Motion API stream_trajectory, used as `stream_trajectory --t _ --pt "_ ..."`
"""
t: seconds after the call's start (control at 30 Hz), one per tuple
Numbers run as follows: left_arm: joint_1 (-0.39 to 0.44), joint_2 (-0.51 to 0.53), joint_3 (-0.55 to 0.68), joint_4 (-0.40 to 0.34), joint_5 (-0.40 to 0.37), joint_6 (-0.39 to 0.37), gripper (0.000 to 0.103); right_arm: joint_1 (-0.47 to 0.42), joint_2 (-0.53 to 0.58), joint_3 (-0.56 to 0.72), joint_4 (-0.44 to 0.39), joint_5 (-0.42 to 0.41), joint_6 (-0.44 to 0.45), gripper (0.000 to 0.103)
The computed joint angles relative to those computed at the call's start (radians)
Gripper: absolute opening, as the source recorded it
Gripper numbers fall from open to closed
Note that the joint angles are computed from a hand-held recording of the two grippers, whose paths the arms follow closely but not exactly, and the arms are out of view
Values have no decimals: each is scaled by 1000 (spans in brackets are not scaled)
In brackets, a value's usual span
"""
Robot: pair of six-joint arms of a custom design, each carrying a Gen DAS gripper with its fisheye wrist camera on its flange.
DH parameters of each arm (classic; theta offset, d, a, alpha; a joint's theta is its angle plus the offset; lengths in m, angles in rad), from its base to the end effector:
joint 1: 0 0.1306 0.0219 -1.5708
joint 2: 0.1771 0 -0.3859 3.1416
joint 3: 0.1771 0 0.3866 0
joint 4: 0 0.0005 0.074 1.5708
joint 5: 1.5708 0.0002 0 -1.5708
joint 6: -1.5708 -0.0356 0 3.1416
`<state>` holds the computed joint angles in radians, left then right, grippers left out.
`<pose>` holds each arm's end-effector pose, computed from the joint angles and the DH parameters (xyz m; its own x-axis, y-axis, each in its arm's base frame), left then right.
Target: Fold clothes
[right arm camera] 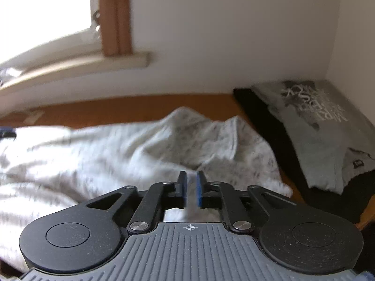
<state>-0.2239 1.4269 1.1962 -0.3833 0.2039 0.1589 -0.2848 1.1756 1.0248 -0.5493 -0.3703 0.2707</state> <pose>0.4857 -0.1185 0.3650 -0.6146 -0.0190 -0.7886 0.2852 0.9268 -0.2445 0.3897 -0.1012 0.3801 -0.5948 -0.0856 -0.7993 -0.1689 0.9854 0.0202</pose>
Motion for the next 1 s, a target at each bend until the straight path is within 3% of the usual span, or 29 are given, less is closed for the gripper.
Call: stream_trajectory --t 0.03,0.13,0.4,0.6,0.87,0.9,0.97,1.0 --pt "0 1 1 -1 1 0 103 2 19 17 15 -13 -23 23" --pt "2 2 1 -1 2 -2 103 34 112 98 29 -11 -67 27" --pt "5 3 5 -6 8 -4 103 118 348 299 -49 23 -131 33" --pt "4 1 5 -9 6 -5 103 161 342 264 -23 11 -70 33" --pt "2 0 4 -11 4 -3 103 118 304 192 0 -36 -35 40" --pt "2 0 4 -11 4 -4 103 120 293 174 21 -35 -19 38" --pt "3 1 4 -11 5 -4 103 118 276 149 57 -37 -2 10" --pt "3 1 4 -11 6 -4 103 116 271 143 75 -39 -5 6"
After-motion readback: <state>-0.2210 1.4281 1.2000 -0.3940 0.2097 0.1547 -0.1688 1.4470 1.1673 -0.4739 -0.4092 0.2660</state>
